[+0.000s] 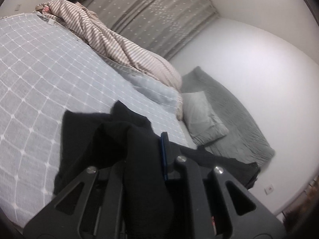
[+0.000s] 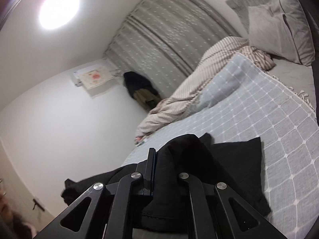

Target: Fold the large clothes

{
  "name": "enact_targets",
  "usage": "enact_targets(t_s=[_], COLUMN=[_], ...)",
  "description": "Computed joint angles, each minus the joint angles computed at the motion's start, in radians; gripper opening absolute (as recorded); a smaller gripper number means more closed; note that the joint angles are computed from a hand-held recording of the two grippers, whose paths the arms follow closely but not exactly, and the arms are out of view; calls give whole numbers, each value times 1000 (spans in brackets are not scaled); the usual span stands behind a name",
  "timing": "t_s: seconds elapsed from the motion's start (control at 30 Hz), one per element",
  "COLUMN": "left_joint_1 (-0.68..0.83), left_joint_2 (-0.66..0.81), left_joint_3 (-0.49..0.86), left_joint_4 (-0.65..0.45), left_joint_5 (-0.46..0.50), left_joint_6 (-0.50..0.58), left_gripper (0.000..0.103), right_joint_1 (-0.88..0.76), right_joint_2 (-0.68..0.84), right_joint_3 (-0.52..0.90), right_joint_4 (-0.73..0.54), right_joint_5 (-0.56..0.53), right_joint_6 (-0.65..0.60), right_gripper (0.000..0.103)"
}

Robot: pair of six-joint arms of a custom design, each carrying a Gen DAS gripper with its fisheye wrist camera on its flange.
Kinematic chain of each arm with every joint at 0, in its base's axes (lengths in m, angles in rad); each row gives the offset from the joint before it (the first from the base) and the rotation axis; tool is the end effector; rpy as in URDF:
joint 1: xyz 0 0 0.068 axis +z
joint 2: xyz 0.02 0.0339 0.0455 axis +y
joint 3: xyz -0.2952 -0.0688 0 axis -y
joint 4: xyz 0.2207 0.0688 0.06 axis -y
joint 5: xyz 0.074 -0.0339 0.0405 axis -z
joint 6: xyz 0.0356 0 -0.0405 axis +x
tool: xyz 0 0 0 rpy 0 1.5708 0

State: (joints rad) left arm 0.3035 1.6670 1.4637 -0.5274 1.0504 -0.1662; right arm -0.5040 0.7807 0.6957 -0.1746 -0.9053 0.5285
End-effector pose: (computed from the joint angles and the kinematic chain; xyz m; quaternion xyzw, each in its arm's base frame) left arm 0.3384 0.0736 0.3603 0.0150 0.8159 -0.4325 0.3834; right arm 0.1256 -0.0373 0.3377 0.1200 0.7516 0.3534 0.5439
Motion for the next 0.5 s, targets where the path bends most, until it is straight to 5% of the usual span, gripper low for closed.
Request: enact_targets(t_s=[0.23,0.5], left_joint_1=[-191,-298], left_joint_2=[276,572], left_joint_3=[240,459], left_joint_4=[124,57], left_joint_5=[-349,-609], left_joint_6=[-144,-123], left_gripper=[13,18], right_joint_1=[231,338], right_joint_2=[452,888], right_joint_3=[89,247], right_joint_4=[263,259], right_joint_5=[482,703], right_joint_6=[85,88], right_gripper=[8,11])
